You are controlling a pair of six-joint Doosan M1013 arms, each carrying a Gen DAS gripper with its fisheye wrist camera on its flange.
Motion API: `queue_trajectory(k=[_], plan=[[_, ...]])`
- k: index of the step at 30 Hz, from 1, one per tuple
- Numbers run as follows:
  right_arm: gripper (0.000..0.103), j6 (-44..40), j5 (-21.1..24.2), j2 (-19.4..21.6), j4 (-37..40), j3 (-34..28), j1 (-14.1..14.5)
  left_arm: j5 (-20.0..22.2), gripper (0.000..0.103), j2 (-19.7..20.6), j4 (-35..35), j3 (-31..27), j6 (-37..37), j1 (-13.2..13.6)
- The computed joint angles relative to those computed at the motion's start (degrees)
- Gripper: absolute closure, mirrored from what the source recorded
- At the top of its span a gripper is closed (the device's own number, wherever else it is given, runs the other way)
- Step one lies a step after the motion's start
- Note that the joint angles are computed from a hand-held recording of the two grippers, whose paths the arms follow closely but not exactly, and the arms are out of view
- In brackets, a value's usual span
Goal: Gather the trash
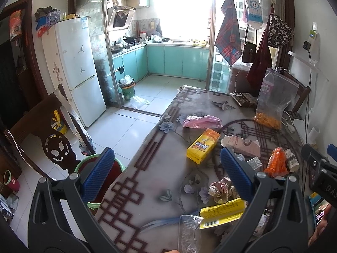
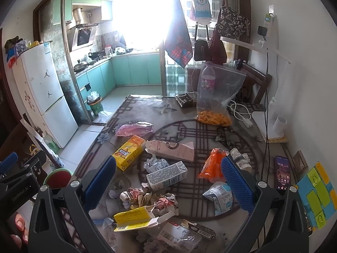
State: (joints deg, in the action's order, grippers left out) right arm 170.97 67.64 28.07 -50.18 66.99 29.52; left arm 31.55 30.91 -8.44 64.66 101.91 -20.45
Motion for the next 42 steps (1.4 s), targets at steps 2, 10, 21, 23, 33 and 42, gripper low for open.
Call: queue_trajectory(k=[2,10,21,23,33,42], plan=[[0.007,0.1,-0.1,0.0,-0.1,0.2,0.0,-0.1,0.004,-0.1,0.0,0.1,0.1,0.0],[0.007,0.0,-0.1,-0.1,-0.2,0.4,0.0,-0.1,0.004,-0.2,0.6,0.3,-0.5,-0.1],[0.007,-0.5,0.1,-0.2,-0.6,1.3,0.2,4.0,0.004,0.7,-3.8,-1.0,3.1,0.6],[0.007,-0.8,-1.1,-0.7,-1.4,2.9,0.3,8.6,0.004,1.9,-6.3,-2.3,6.2,1.0],[0.007,-16.3,-6.6,-2.0,11.7,8.7,-2.0,31.0,0.008,8.1,-7.4,-2.3,14.1,1.9],[0.023,-35.5,-7.9,-0.5,19.1,6.6,-2.5,33.9,0.068,9.4,-8.6,-0.1,17.0,1.5]])
